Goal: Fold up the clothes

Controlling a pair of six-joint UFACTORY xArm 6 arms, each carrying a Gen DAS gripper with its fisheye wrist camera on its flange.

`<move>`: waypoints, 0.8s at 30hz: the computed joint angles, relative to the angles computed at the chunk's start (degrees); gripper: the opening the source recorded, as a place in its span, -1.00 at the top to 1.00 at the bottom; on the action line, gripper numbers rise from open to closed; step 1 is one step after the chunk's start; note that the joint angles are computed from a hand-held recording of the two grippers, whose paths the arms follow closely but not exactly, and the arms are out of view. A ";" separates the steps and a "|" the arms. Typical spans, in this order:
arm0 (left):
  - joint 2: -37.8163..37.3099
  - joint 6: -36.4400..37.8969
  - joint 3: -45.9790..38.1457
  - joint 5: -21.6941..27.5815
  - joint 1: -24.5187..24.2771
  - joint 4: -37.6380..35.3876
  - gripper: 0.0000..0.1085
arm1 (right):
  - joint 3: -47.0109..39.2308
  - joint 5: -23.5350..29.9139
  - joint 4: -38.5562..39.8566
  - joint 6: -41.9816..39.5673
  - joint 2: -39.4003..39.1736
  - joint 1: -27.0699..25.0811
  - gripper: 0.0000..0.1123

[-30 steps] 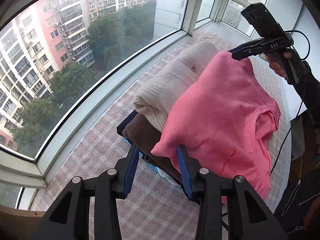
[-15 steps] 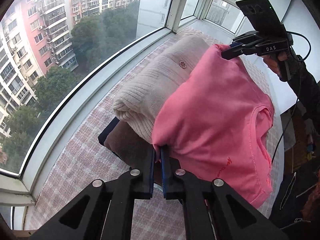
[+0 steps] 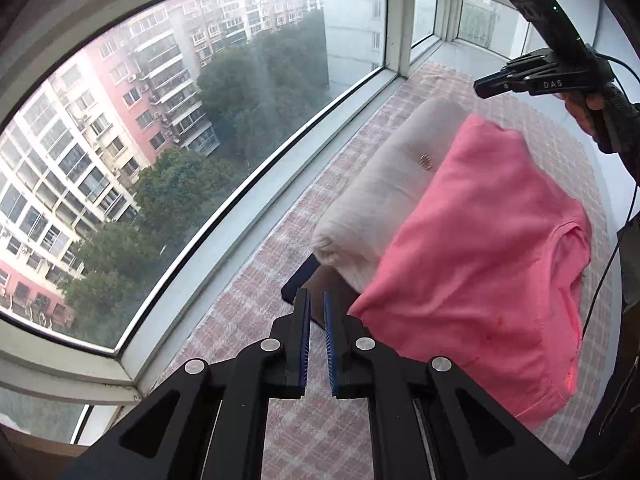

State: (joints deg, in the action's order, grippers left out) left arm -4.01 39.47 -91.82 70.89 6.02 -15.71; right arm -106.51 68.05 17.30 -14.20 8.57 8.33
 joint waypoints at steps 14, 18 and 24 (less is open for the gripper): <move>0.02 -1.34 3.67 2.18 0.05 -5.58 0.62 | 11.22 -7.00 -1.88 -5.98 -4.92 8.44 0.87; -2.25 -7.18 7.50 1.82 5.37 -1.66 0.71 | 15.26 -8.08 8.21 -6.56 -10.87 4.97 0.79; -14.80 -3.96 12.90 2.64 2.24 -6.86 0.65 | 27.99 -9.24 11.63 -6.73 -25.07 4.19 0.58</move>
State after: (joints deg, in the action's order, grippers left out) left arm -18.81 35.51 -78.92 73.53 8.25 -22.57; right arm -78.52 58.81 28.94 -20.93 -16.50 12.52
